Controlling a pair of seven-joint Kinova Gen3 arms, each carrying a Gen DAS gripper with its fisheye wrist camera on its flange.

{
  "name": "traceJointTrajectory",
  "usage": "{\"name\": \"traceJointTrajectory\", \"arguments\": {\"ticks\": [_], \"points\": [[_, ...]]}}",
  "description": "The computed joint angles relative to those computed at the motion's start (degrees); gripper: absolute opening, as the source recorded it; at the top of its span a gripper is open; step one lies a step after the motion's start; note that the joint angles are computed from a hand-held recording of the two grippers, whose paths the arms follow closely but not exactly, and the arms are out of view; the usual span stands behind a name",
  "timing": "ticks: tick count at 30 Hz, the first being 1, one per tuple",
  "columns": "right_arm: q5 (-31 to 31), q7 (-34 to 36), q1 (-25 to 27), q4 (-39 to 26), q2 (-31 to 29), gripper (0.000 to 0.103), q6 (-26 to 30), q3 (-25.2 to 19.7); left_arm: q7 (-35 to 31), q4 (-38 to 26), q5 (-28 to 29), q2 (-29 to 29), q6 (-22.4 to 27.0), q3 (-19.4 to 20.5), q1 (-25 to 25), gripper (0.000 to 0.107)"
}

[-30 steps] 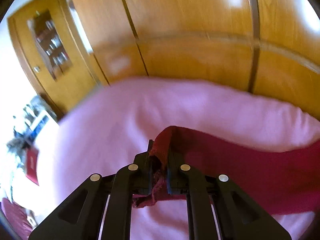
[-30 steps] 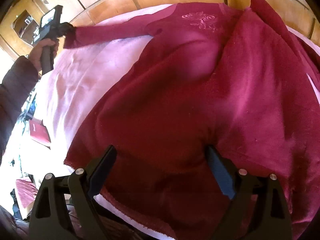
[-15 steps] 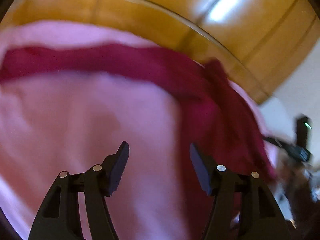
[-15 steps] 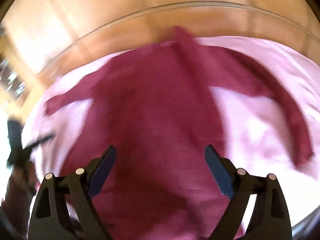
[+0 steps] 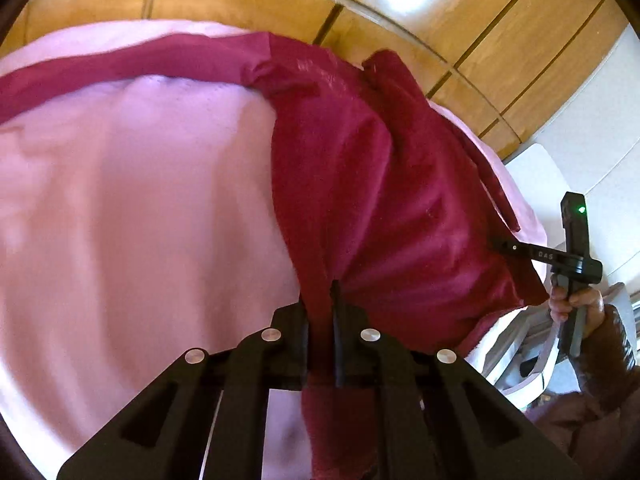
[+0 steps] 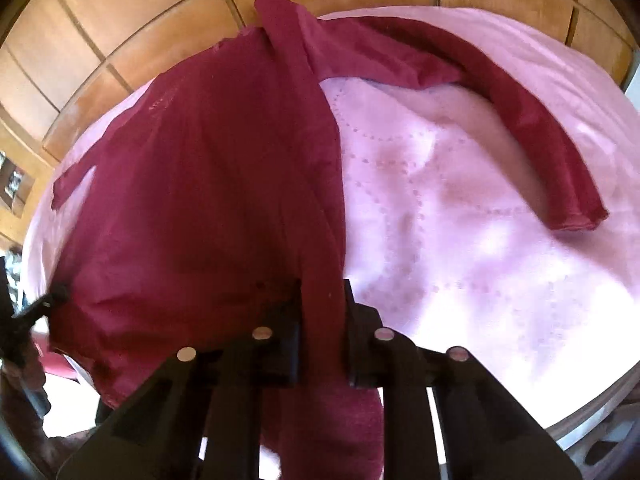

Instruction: Fold small clothes

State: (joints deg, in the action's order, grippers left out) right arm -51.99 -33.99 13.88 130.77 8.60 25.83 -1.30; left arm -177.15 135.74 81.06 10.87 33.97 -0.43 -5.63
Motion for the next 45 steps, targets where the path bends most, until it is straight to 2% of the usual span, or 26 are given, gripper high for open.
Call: {"name": "traceJointTrajectory", "arguments": {"ticks": [1,2,3,5,7,9,13,14,15,16,17,18,19,21,24,26,28,30,33,35,38,40,41,43,44,45], "points": [[-0.64,1.86,1.9,-0.11,0.2,0.015,0.92,-0.75,1.43,0.25,-0.76,-0.87,-1.45,0.17,0.15,0.003],[-1.57,3.72,3.05,0.07,0.08,0.022,0.9,-1.17,2.16,0.01,-1.34,-0.75,-2.08,-0.04,0.57,0.003],[-3.42,5.78,4.05,0.52,-0.25,0.039,-0.04,-1.07,3.37,0.79,-2.49,-1.65,-2.76,0.05,0.63,0.003],[-7.42,8.01,2.85,1.47,-1.27,0.054,-4.25,1.06,6.76,0.65,-3.2,-1.18,-5.12,0.3,1.3,0.003],[-8.24,7.11,-1.61,1.42,-2.44,0.056,-8.91,6.13,7.71,0.35,-2.75,-0.31,-4.61,0.46,0.64,0.003],[-5.47,3.45,-6.64,0.17,-2.17,0.057,-13.57,11.44,8.16,0.83,-3.21,-1.45,-5.0,0.21,-0.12,0.003],[2.61,-5.87,-16.85,-3.4,4.37,0.056,-21.03,21.86,9.58,0.68,-1.15,-4.77,-10.34,0.9,1.58,0.003],[4.94,-8.2,-18.81,-4.66,6.98,0.055,-21.04,24.45,9.55,0.62,-0.54,-5.58,-10.92,0.96,1.75,0.003],[7.09,-10.53,-19.89,-6.34,9.64,0.043,-20.11,26.37,9.55,0.41,0.07,-6.07,-11.4,1.02,2.06,0.003],[8.97,-12.86,-21.04,-8.17,11.93,0.03,-18.26,28.22,10.09,0.01,0.25,-6.39,-12.32,1.27,2.62,0.005],[10.75,-15.08,-21.91,-9.49,13.17,0.006,-16.66,30.03,11.36,-0.41,-0.49,-6.52,-12.96,1.42,3.08,0.01],[11.62,-16.49,-23.39,-10.1,13.34,0.005,-16.0,32.39,12.07,-0.63,-1.01,-6.56,-12.77,1.35,3.12,0.02],[11.63,-17.01,-24.29,-10.03,12.45,0.005,-16.21,33.74,12.57,-0.85,-0.61,-6.48,-13.06,1.54,3.39,0.024],[14.08,-19.49,-26.02,-8.57,8.17,0.005,-18.5,36.5,13.63,-1.57,-1.64,-5.96,-13.0,1.94,4.01,0.024],[21.07,-26.36,-31.96,-8.13,4.19,0.005,-21.97,44.44,14.35,-2.26,-2.81,-5.15,-14.82,3.07,5.44,0.024],[25.18,-31.02,-35.52,-10.2,4.6,0.005,-22.03,49.75,15.92,-3.43,-4.47,-3.9,-14.9,3.86,6.14,0.024],[28.9,-35.68,-36.74,-15.07,8.08,0.005,-19.42,54.11,16.47,-4.42,-4.64,-2.62,-14.97,4.73,6.56,0.024],[31.05,-40.34,-34.61,-20.11,13.38,0.005,-18.45,54.32,16.9,-5.2,-4.64,-1.59,-14.98,5.46,6.86,0.024],[37.75,-47.33,-29.39,-28.08,21.35,0.005,-15.4,52.64,18.59,-6.26,-5.99,-0.33,-15.31,6.52,7.69,0.024],[40.19,-51.98,-30.71,-32.0,26.24,0.005,-10.74,56.18,21.14,-7.03,-8.4,0.5,-15.73,7.28,8.34,0.024],[40.23,-57.77,-30.6,-38.14,33.69,0.005,-4.22,60.13,24.08,-7.77,-11.34,1.39,-16.6,8.72,8.67,0.023],[37.77,-57.72,-30.31,-38.54,34.85,0.005,-3.0,60.97,26.72,-8.23,-13.87,1.79,-17.31,9.64,8.78,0.024],[36.84,-56.59,-30.21,-38.3,34.97,0.008,-3.65,60.78,27.12,-8.31,-14.31,2.03,-17.56,10.34,8.41,0.024],[35.45,-52.78,-30.36,-34.85,32.03,0.039,-6.98,58.7,28.52,-8.46,-15.66,2.34,-17.91,11.25,7.78,0.024],[33.99,-50.45,-30.47,-32.29,29.38,0.059,-9.27,57.19,29.07,-8.48,-16.12,2.4,-18.05,11.67,7.34,0.024],[32.44,-48.12,-30.51,-29.72,26.72,0.06,-11.33,55.21,28.7,-8.38,-15.65,2.41,-17.95,12.38,6.32,0.023]]}}
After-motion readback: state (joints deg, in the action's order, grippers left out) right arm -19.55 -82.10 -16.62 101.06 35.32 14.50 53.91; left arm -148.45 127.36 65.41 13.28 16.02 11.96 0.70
